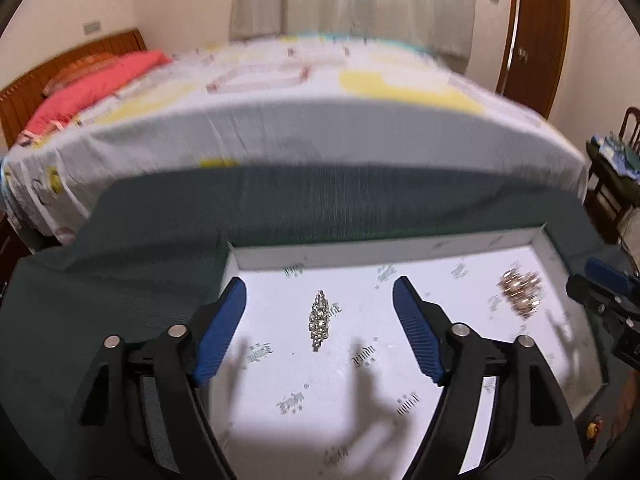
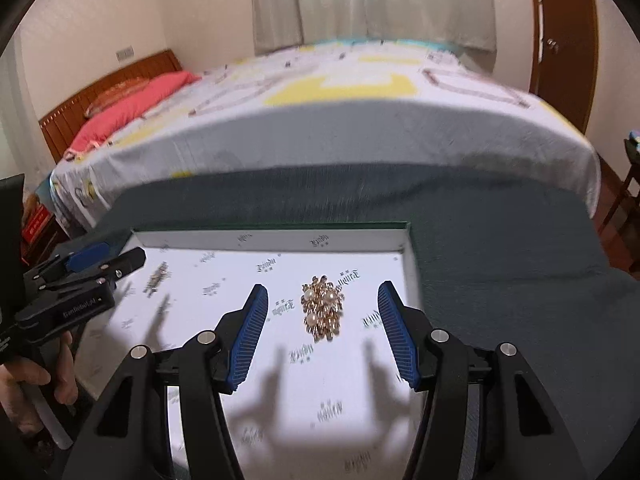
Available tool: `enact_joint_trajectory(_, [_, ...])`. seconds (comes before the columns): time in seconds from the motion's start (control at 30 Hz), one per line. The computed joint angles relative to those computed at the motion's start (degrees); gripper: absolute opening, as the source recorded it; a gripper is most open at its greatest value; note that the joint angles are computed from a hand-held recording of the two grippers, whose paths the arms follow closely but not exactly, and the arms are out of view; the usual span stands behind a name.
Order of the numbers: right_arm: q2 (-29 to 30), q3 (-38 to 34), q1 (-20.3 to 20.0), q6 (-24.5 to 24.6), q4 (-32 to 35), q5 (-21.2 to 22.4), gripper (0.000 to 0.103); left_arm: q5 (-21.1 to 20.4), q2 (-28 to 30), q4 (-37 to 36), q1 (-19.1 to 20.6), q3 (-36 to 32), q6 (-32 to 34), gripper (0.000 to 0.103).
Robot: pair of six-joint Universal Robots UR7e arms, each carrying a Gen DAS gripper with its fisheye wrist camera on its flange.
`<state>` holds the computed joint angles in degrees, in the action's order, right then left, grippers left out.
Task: Organize jewelry
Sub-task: 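Open both tools to release the brooches in the box, then grasp the dark red bead strand with the left tool while the right tool grasps the pearl ring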
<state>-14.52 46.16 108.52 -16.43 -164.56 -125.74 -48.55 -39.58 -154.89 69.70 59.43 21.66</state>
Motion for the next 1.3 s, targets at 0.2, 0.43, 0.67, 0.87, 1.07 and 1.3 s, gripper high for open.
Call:
enact_joint_trajectory(0.2, [-7.9, 17.5, 1.8, -0.5, -12.5, -1.0, 0.056, 1.2, -8.8, -13.8, -3.0, 16.1, 3.2, 0.079])
enact_joint_trajectory(0.43, [-13.3, 33.0, 3.6, 2.1, -21.5, -4.6, 0.056, 2.9, -17.9, -15.4, -5.0, 30.9, -1.8, 0.079])
enact_joint_trajectory(0.67, [-14.9, 42.0, 4.4, 2.7, -27.9, -7.7, 0.056, 5.7, -24.6, -18.0, -6.7, 42.3, -5.6, 0.079])
enact_joint_trajectory(0.87, [-14.9, 44.9, 4.4, 6.3, -26.3, -8.6, 0.056, 8.3, -28.5, -17.7, -7.3, 49.2, -9.4, 0.079])
enact_joint_trajectory(1.07, [-13.8, 43.6, 4.1, 7.6, -23.3, -9.5, 0.050, 10.3, -30.6, -16.9, -7.1, 53.2, -11.8, 0.079])
enact_joint_trajectory(1.3, [-13.5, 43.5, 3.9, 8.3, -21.3, -9.8, 0.035, 10.6, -30.7, -16.5, -6.8, 53.8, -12.3, 0.079])
